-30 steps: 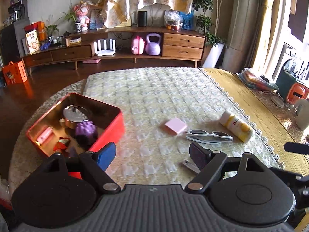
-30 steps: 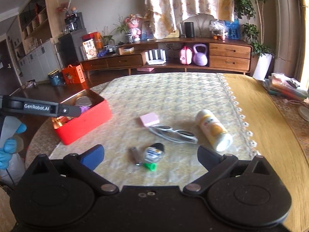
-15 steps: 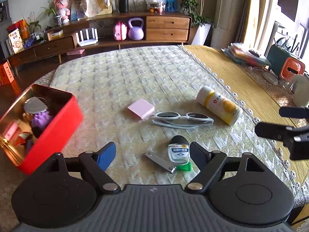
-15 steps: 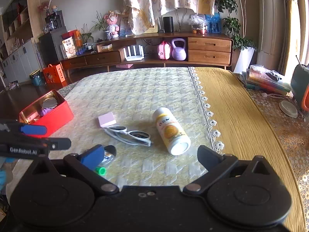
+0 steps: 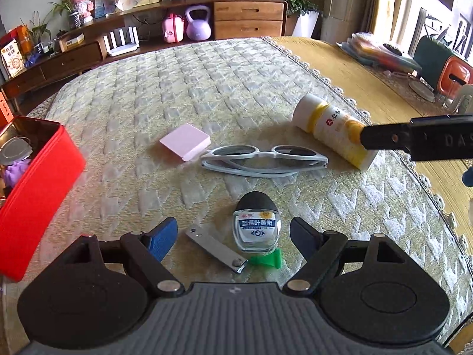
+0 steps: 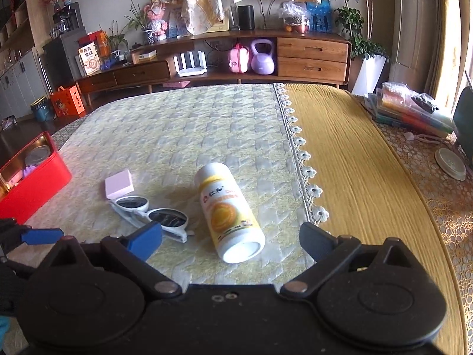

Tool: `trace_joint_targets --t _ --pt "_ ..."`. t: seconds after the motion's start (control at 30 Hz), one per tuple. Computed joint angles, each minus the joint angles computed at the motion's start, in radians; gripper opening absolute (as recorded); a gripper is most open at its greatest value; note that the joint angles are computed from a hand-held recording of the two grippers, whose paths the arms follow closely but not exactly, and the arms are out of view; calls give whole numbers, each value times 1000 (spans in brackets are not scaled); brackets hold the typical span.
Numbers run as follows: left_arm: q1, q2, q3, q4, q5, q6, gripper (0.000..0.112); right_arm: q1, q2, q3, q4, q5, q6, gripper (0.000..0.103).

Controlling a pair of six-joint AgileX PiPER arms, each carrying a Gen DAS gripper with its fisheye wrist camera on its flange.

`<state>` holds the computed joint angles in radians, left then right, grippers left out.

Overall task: Organize rigid objects
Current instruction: 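Grasp the blue-labelled eye-drop bottle with the left tool while the right approaches the white bottle, then grasp the white-and-yellow vitamin bottle with the right tool while the left lifts the eye drops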

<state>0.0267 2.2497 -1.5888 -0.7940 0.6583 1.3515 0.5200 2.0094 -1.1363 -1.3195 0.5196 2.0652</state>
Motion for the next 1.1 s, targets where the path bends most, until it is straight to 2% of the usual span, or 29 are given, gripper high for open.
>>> trace_joint_targets --t 0.2,0.43,0.5,0.57,0.7,0.77,0.83,1.1 --pt "-30 21 1 9 -28 -4 83 -48 52 -55 39 -44 -71 89" --pt "-40 18 34 -56 -67 90 83 -88 104 -112 57 -101 -137 76" --pt "-41 14 44 -76 -76 116 77 -97 117 -124 62 -117 -145 73" --pt "-36 20 31 -70 -48 116 61 -102 128 -131 62 -129 -148 69" --pt "-29 21 28 -76 -25 117 53 -109 138 -135 50 -139 -132 58" --pt "-27 15 39 -95 -23 147 42 -107 138 -131 27 -133 -102 54" --pt "-26 11 45 -101 -20 161 38 -106 135 -123 6 -134 -76 53" --pt "-25 18 4 -29 21 52 38 -77 112 -92 -25 -100 1 46"
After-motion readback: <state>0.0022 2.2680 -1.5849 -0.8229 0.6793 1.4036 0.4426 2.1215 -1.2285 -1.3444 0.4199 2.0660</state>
